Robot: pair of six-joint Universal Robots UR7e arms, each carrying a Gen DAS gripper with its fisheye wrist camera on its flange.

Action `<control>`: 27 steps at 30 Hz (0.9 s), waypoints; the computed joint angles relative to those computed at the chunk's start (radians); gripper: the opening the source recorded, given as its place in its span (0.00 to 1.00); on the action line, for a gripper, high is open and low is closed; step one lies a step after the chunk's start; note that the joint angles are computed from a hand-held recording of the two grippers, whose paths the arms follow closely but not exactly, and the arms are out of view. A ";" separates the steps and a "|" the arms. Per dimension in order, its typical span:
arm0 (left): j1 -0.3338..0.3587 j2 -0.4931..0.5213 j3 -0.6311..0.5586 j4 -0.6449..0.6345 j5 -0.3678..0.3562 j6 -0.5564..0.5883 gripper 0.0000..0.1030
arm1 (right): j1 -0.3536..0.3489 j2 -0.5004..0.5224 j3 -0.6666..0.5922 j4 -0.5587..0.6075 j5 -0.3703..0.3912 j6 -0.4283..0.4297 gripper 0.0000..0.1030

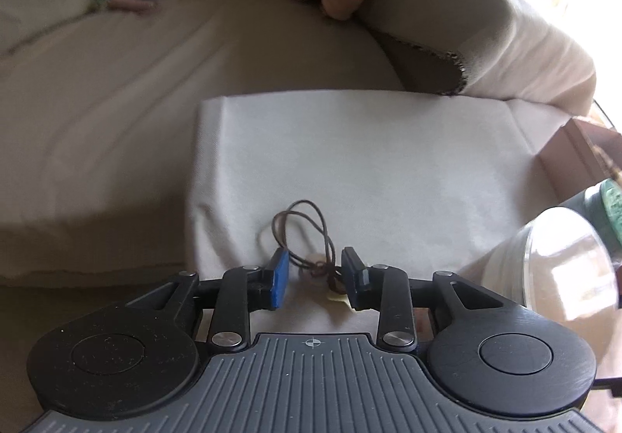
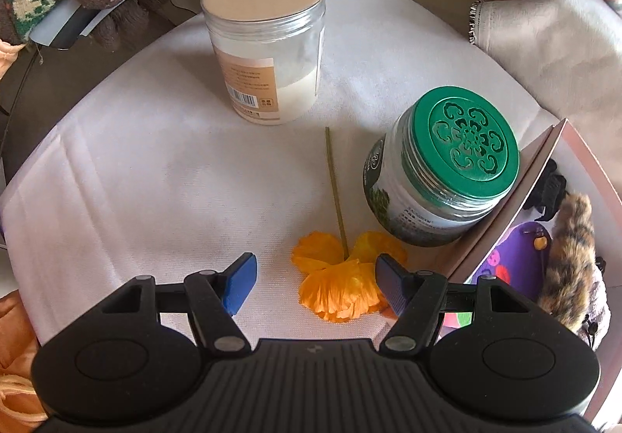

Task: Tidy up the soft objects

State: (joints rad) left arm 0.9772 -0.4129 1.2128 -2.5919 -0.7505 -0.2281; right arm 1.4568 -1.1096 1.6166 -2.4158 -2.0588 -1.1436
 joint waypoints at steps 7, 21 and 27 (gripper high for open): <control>0.015 -0.023 0.017 -0.027 -0.096 -0.006 0.30 | -0.003 -0.003 -0.005 0.007 0.013 0.007 0.66; 0.004 -0.015 0.038 -0.038 -0.061 0.022 0.31 | -0.012 -0.026 0.009 -0.003 0.034 -0.022 0.66; 0.006 -0.024 0.064 -0.078 -0.053 0.026 0.31 | -0.004 -0.014 -0.001 0.039 0.023 0.034 0.68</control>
